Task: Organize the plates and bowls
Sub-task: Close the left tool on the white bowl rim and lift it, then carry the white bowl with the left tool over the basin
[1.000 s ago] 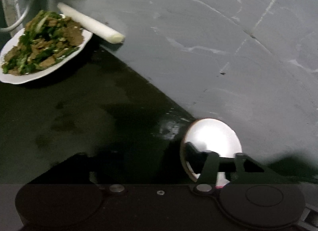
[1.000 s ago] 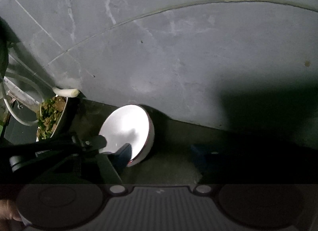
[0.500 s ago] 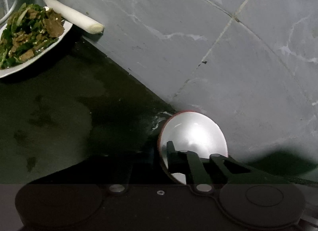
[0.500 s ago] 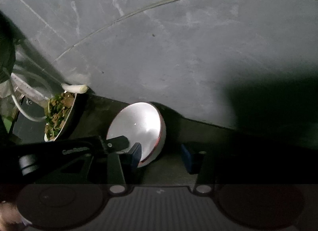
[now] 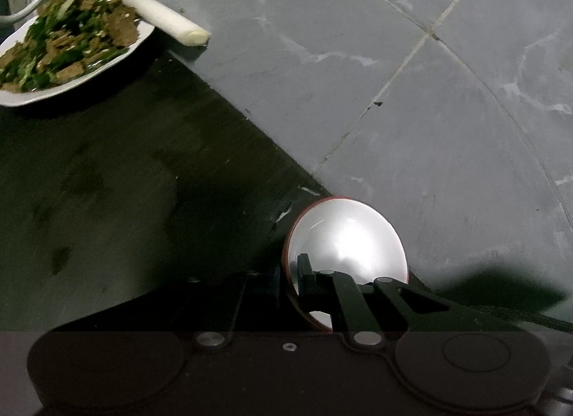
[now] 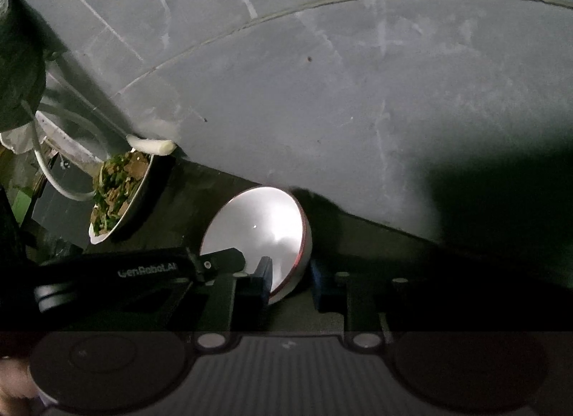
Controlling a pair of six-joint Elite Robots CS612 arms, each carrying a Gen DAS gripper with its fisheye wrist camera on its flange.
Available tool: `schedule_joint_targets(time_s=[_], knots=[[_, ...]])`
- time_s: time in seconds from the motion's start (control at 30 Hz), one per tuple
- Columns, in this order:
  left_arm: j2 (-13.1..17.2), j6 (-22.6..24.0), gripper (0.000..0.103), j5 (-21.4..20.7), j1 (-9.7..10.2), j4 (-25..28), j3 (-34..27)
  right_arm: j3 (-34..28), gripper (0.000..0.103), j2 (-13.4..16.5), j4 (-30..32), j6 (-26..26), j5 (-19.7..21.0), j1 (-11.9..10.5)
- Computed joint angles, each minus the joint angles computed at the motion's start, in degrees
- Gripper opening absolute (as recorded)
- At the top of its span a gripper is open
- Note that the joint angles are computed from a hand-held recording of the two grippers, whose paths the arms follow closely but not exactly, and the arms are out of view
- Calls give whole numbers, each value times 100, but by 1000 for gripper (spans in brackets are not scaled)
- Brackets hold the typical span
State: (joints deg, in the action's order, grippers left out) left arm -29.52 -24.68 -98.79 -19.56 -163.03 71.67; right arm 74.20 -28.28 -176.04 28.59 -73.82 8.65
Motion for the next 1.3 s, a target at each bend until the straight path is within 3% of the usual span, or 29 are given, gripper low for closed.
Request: schedule_joint_targets(time_s=[0.47,0.7,1.0,1.3], knots=[[-502,-707,8,363,-91,-1011,920,388,22,-240,-313,-726,500,-68],[-766,-1319,8,673,-200,-1570,1448,672,20,-449,-568,-1188,752,-109],[-1139,-1875,8,1048,-410,-2053,2111,1018,19,-724,-448,-1887,1182,-205],[-1361,-2303,9,1052,-559,-2157,2512,1425,19,-1061,-51,-2697,1601,-370]])
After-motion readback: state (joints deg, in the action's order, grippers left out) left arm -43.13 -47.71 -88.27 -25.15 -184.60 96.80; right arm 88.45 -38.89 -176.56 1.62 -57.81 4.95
